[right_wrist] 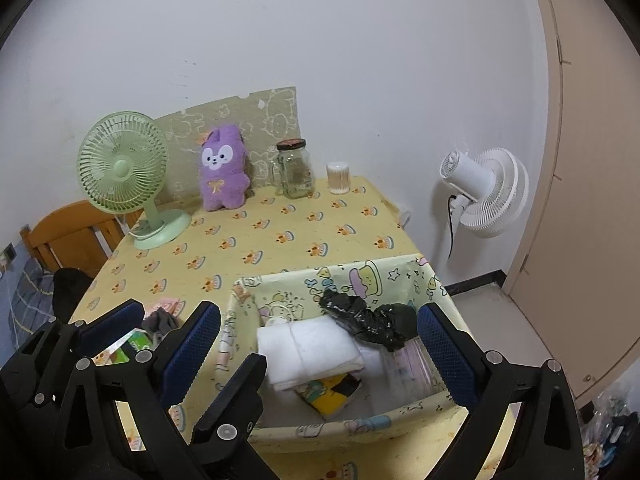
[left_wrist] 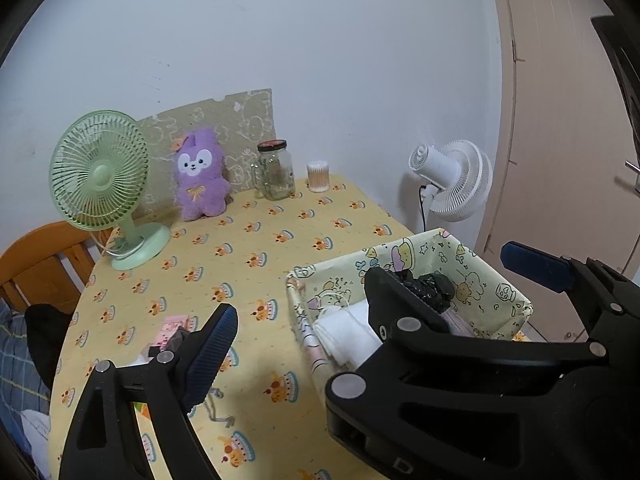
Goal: Organize soft objects
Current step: 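Withdraw both tools from the box toward the green tissue pack and grey pouch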
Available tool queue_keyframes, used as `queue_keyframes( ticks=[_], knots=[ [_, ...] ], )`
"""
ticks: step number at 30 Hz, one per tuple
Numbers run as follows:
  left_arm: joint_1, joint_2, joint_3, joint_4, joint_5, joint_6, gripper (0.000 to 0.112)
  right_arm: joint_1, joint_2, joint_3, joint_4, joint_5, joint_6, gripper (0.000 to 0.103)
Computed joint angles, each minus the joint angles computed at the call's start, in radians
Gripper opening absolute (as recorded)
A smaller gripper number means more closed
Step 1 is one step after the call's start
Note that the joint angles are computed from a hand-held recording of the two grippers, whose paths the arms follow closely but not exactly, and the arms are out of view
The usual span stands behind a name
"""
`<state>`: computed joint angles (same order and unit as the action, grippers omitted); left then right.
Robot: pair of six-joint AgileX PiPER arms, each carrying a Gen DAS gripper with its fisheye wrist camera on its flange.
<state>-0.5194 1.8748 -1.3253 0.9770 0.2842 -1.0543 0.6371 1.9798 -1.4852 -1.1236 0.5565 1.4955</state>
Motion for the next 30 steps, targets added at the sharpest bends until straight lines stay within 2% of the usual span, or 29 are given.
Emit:
queue_keyframes(
  ticks=[13,30],
  knots=[
    [0.025,-0.103,0.141,0.225,-0.033,-0.247,0.091,0.087,-0.006,-0.020,-0.013,0.075,0.007,0.100],
    [0.076,-0.192,0.282,0.452,-0.026,-0.489,0.092,0.159,0.036,-0.076,0.012,0.087,0.005,0.100]
  ],
)
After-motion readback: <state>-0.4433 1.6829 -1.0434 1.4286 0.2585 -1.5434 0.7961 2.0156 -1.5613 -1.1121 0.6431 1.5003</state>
